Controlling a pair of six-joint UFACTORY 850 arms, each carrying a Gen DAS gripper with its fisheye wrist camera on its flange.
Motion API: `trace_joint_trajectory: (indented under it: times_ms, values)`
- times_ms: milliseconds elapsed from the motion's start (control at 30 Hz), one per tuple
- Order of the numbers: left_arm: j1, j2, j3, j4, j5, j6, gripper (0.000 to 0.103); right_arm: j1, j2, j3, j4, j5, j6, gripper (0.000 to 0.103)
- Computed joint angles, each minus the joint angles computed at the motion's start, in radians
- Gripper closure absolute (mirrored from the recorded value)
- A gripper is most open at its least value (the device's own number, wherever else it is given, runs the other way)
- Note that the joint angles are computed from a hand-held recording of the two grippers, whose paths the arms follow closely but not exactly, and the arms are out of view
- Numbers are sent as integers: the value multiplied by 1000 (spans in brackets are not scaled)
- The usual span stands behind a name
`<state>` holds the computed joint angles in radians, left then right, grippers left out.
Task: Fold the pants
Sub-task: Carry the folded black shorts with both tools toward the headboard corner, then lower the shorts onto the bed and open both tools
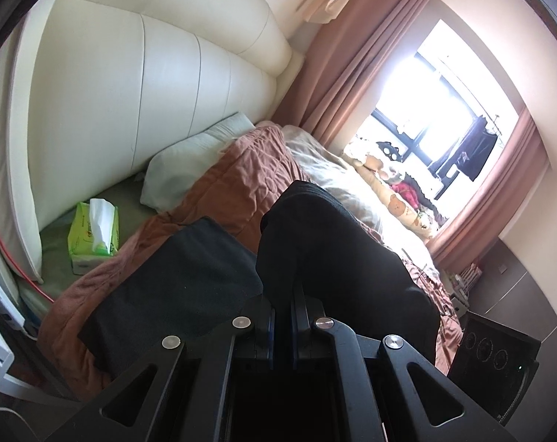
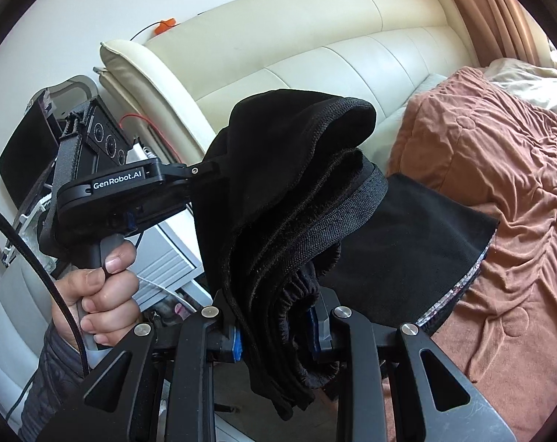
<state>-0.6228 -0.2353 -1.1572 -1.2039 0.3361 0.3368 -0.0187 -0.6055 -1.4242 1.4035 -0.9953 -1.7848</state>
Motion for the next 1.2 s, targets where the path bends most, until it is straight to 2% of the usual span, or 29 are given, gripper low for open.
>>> trace_joint_trajectory:
  times_ms: [133,400,667,933,1000,1033,1100,1167,1200]
  values:
    - [38,-71,-83,-141,-49,159,97,15,-87,-121,-31,-11,125,80]
    - [98,-210,-241,-658,-98,714,98,38,-254,-349,-113,-32,324,80]
    - [133,-338,-378,-1062,-76,1134,98,49,-407,-565,-172,-81,525,80]
    - [158,-472,-542,-1316,1,1408,98,51,-512,-707,-194,-83,624,80]
    - [168,-514,-590,-1437,34,1515,98,54,-552,-767,-216,-84,670,80]
    - [173,-532,-609,-1486,55,1545,96,55,-575,-801,-239,-92,700,78]
    - [174,-544,-619,-1490,105,1518,90,54,-635,-899,-281,-132,779,75]
    - [170,-531,-597,-1445,125,1472,65,46,-689,-989,-290,-180,827,68]
    - [167,-516,-576,-1404,133,1432,59,42,-708,-1020,-285,-193,839,62]
